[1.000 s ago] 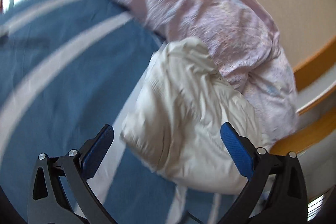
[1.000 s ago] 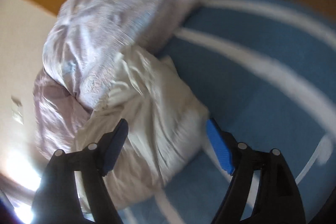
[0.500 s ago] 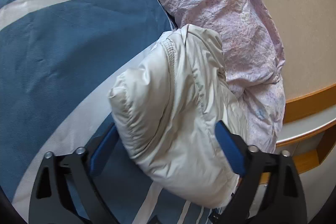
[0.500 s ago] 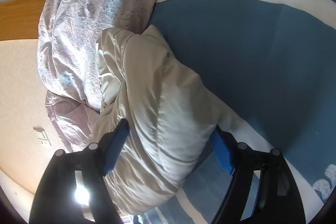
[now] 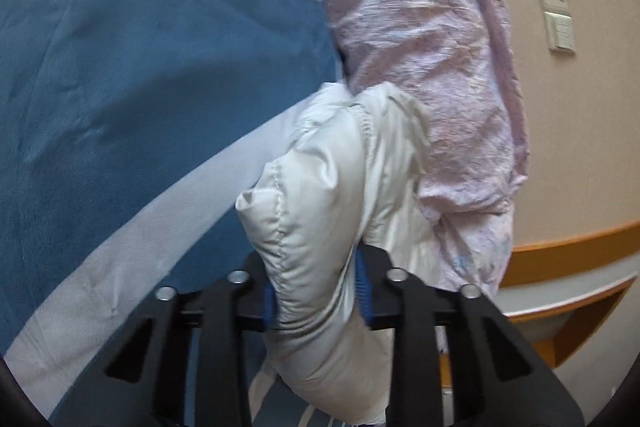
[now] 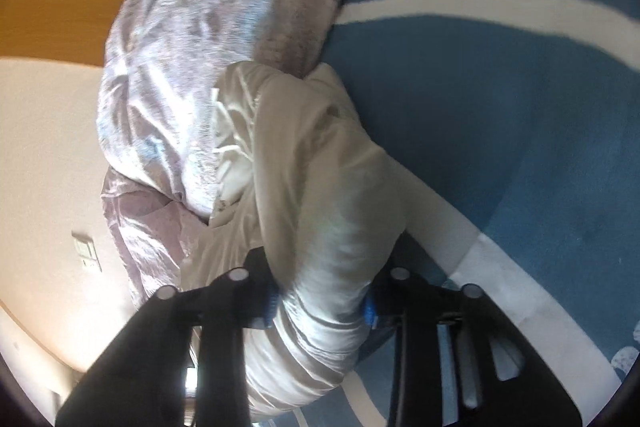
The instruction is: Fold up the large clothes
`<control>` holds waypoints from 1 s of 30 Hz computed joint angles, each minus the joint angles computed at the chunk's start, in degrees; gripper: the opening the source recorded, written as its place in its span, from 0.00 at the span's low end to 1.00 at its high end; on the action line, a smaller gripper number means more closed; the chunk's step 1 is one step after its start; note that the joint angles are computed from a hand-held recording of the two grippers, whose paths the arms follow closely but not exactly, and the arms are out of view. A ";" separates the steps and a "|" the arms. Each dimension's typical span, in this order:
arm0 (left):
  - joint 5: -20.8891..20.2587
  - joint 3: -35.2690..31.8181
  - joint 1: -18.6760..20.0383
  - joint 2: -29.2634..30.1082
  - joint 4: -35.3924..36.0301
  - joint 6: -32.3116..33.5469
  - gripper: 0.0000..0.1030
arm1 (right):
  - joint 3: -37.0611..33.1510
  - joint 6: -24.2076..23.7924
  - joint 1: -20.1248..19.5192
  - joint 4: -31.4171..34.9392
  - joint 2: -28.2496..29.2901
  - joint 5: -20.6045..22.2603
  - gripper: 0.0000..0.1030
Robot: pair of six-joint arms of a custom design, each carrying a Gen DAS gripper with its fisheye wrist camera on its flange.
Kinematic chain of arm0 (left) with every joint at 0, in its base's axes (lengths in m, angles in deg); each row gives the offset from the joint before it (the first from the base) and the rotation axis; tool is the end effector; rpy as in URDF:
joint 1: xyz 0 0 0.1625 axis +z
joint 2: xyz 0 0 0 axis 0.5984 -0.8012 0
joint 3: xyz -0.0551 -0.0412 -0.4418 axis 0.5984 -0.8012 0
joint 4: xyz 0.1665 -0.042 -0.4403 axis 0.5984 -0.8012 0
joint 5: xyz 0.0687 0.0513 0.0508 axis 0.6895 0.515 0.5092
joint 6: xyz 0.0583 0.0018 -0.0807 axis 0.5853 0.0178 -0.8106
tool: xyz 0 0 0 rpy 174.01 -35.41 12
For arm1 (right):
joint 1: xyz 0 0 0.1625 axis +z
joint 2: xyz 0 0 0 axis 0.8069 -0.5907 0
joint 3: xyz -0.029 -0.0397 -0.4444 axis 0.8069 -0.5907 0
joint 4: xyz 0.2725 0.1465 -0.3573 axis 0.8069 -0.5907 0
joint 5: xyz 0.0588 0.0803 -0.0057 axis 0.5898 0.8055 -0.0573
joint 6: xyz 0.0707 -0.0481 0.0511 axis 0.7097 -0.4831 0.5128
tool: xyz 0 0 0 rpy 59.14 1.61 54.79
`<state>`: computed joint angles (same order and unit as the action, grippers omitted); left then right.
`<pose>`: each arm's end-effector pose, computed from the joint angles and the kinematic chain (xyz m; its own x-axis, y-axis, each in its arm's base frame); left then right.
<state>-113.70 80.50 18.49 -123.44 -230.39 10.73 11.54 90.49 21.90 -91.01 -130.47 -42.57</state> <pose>-0.2060 -0.6578 0.1245 -0.7154 -0.3935 0.5773 -0.6525 0.0808 -0.7535 -0.0631 -0.9020 0.3916 -0.9578 0.1202 -0.2610 0.2477 0.8061 -0.5374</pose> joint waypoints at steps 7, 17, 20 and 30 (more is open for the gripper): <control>1.02 1.02 -2.07 -1.75 -2.55 6.36 0.19 | 3.62 -5.32 0.84 -0.73 -3.58 1.31 0.24; 4.14 13.03 -6.97 -6.86 -6.36 3.01 0.19 | 13.64 -15.03 -1.32 4.49 -12.75 1.80 0.23; 6.98 16.80 -9.24 -7.90 -6.36 0.59 0.19 | 17.07 -17.54 -2.45 5.93 -15.68 1.48 0.24; 17.46 19.73 -12.95 -7.41 2.17 -3.45 0.49 | 26.99 -24.56 0.94 -17.49 -20.25 -17.68 0.64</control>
